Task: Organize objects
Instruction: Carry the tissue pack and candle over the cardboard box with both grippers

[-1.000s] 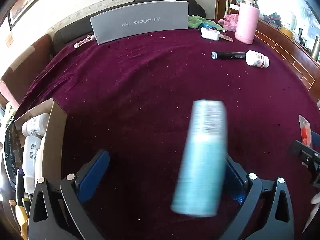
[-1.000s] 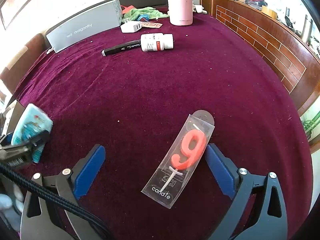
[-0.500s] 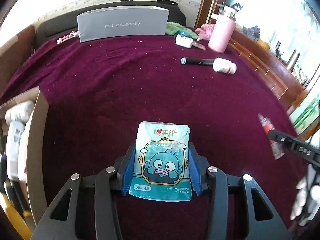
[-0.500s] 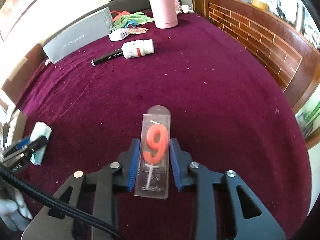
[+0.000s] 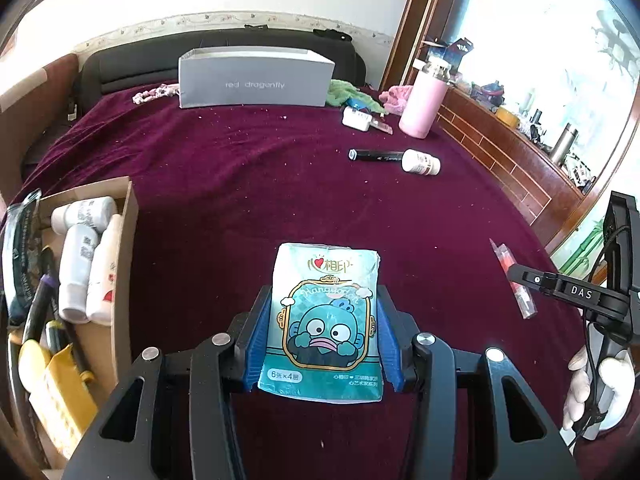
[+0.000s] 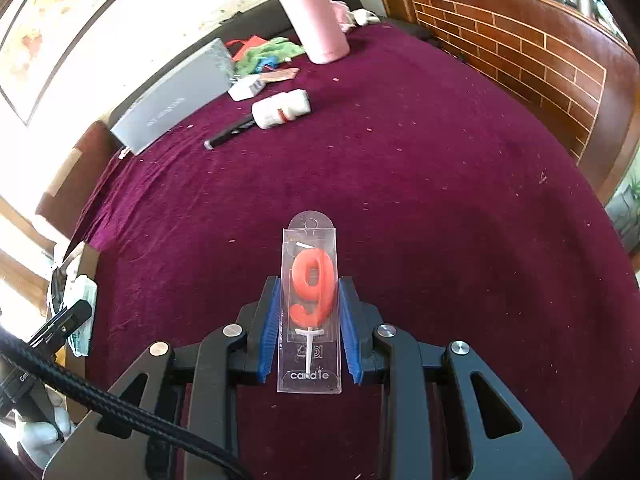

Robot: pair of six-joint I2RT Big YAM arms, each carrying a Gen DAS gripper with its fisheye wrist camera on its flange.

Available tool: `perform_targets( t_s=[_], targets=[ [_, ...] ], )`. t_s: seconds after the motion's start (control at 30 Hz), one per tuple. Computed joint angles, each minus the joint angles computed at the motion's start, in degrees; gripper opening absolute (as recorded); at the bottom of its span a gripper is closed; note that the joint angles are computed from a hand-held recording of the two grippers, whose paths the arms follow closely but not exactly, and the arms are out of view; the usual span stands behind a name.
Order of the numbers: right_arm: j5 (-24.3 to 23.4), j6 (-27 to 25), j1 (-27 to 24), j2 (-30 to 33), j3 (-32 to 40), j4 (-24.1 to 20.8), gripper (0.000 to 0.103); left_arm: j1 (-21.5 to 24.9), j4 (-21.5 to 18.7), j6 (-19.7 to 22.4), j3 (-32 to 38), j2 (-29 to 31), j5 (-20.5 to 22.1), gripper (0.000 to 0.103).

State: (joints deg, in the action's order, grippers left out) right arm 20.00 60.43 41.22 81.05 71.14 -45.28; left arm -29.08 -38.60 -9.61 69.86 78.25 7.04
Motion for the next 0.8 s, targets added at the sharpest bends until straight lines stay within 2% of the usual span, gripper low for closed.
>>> perform_targets(
  t_s=[0.3,0.47,0.6,0.8],
  targets=[
    [-1.3,-3.2,2.9,1.6,4.5,1.6,0.026,5.4,0.5,-1.2,-5.4,-8.5,2.2,0.042],
    [-3.5,-6.7,5.1,5.8,10.9,2.8,0.026,12.4,0.3,-1.8,-9.0,-13.9,3.7,0.042],
    [-7.4,-9.6,6.2,10.6,17.5,3.5,0.026,18.8,-0.1,-1.2,-11.1,-16.8,4.3,0.042],
    [-14.0,-13.0,8.0,20.3,30.2,2.9,0.026,27.3,-2.2,1.7,-12.1,-16.4,4.6,0.042]
  ],
)
